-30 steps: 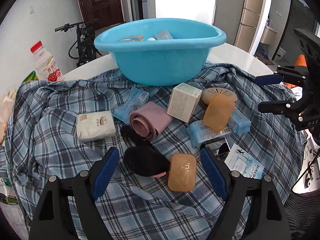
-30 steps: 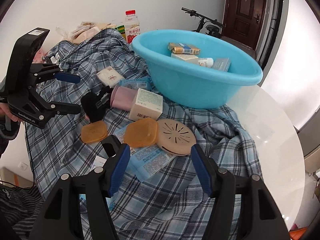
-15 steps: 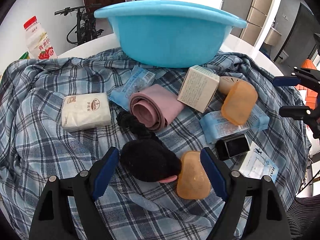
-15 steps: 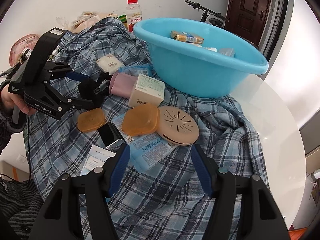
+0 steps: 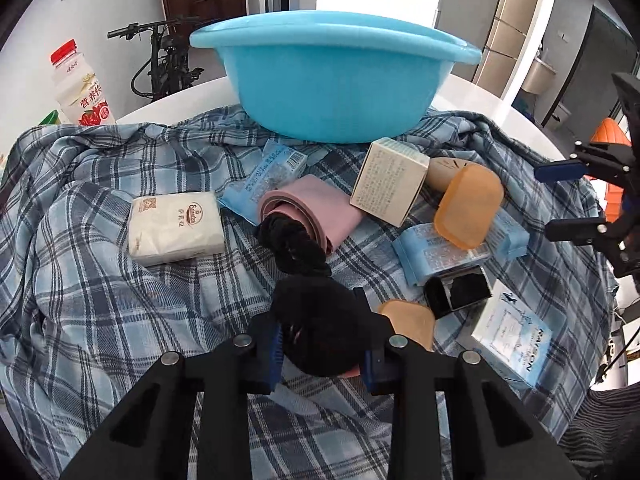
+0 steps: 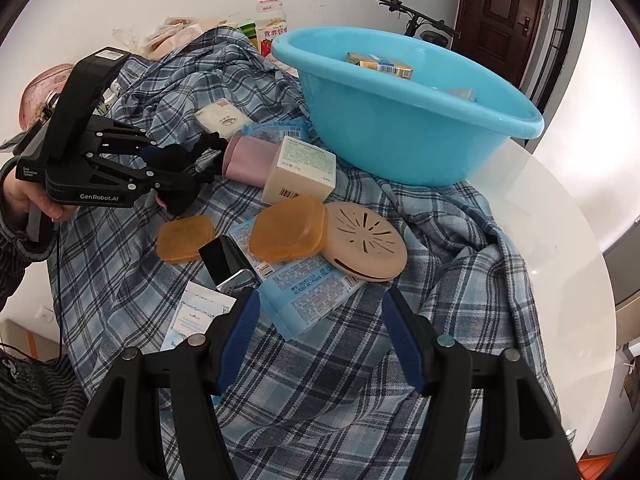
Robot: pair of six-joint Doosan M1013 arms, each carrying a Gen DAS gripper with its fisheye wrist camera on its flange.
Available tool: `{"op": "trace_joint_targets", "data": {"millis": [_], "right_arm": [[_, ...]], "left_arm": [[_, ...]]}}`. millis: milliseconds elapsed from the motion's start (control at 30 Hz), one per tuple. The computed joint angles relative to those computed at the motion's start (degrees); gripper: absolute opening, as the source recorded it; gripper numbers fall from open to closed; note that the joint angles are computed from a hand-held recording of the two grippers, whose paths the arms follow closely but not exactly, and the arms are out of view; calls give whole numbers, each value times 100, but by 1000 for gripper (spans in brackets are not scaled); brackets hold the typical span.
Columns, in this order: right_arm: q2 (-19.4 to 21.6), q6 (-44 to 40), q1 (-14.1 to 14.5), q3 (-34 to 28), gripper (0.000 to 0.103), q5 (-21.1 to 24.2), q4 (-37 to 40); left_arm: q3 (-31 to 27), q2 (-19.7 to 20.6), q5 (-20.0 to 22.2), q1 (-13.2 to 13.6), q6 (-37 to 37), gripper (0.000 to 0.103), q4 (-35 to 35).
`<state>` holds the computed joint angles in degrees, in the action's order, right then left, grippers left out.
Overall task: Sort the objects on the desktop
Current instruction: 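Lower the left tool onto the black fuzzy pouch and close on it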
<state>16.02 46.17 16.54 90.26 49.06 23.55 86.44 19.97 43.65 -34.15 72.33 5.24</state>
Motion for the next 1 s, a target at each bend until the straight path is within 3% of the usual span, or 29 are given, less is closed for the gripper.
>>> {"op": "trace_joint_targets", "data": {"millis": [267, 767, 1000], "right_arm": [[15, -71, 39, 9, 62, 21, 21], [-140, -79, -68, 349, 62, 87, -81], [-296, -32, -172, 606, 62, -282, -378]], "left_arm": [[63, -117, 51, -175, -355, 34, 423], [56, -180, -239, -393, 597, 34, -505], [-150, -66, -208, -563, 1319, 34, -1101]]}}
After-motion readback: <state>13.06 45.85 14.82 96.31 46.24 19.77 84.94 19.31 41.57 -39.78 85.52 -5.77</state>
